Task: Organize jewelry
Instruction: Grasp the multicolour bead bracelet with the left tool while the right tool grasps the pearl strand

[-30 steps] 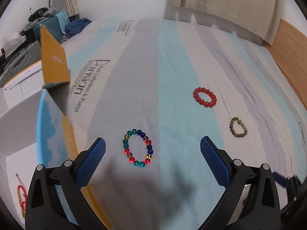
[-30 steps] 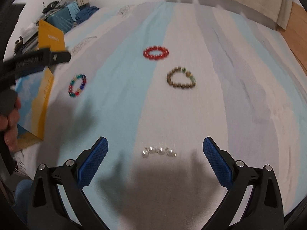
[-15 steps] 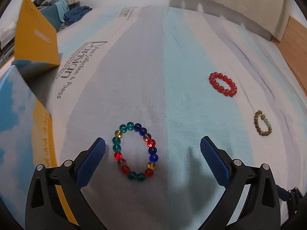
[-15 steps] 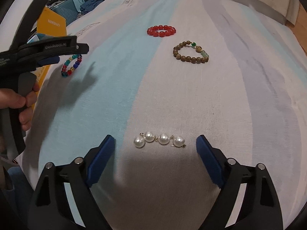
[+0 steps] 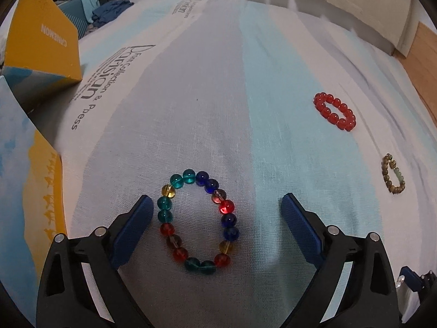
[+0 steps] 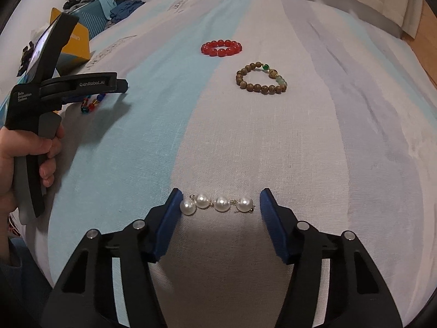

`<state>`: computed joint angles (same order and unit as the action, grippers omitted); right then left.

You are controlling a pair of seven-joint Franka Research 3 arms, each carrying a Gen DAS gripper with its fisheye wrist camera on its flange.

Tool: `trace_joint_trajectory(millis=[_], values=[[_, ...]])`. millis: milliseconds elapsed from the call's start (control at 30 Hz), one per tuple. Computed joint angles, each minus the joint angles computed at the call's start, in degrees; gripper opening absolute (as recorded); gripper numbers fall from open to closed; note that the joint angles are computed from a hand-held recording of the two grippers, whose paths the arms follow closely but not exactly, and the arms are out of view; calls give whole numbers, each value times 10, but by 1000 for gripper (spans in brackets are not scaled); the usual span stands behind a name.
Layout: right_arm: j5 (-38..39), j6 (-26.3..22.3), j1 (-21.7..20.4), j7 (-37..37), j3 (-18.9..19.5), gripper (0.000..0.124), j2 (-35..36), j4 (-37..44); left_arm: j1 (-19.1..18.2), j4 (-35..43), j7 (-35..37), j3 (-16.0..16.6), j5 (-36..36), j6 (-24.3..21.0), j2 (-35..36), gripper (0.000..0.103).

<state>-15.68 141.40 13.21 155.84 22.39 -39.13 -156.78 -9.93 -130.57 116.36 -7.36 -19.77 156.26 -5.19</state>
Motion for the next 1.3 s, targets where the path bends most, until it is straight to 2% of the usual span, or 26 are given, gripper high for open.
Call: trace_joint_trajectory(millis=[267, 333, 467, 600, 667, 833, 933, 1000, 1300], values=[[-7, -10, 1, -3, -2, 57, 11, 9, 1, -13, -23, -4, 31, 21, -4, 86], [-7, -8, 3, -5, -5, 57, 11, 8, 1, -14, -34, -4, 42, 26, -4, 78], [-1, -6, 6, -9, -9, 56, 5, 5, 1, -19, -51, -3, 59, 25, -9, 71], [1, -7, 3, -6, -6, 49, 5, 6, -1, -17, -55, 2, 59, 15, -13, 57], [0, -8, 1, -7, -6, 42, 6, 7, -1, -16, -57, 2, 64, 12, -14, 50], [-6, -8, -2, -9, -4, 30, 12, 11, -7, -12, -30, 6, 50, -12, -17, 20], [-10, -9, -3, -7, -2, 21, 12, 12, -9, -14, -20, 6, 42, -16, -21, 16], [-11, -9, -2, -8, -3, 21, 13, 12, -11, -12, -6, 9, 28, -22, -22, 12], [-11, 1, -4, -1, -4, 19, 9, 10, -13, -16, 15, 12, 5, -22, -34, 10]])
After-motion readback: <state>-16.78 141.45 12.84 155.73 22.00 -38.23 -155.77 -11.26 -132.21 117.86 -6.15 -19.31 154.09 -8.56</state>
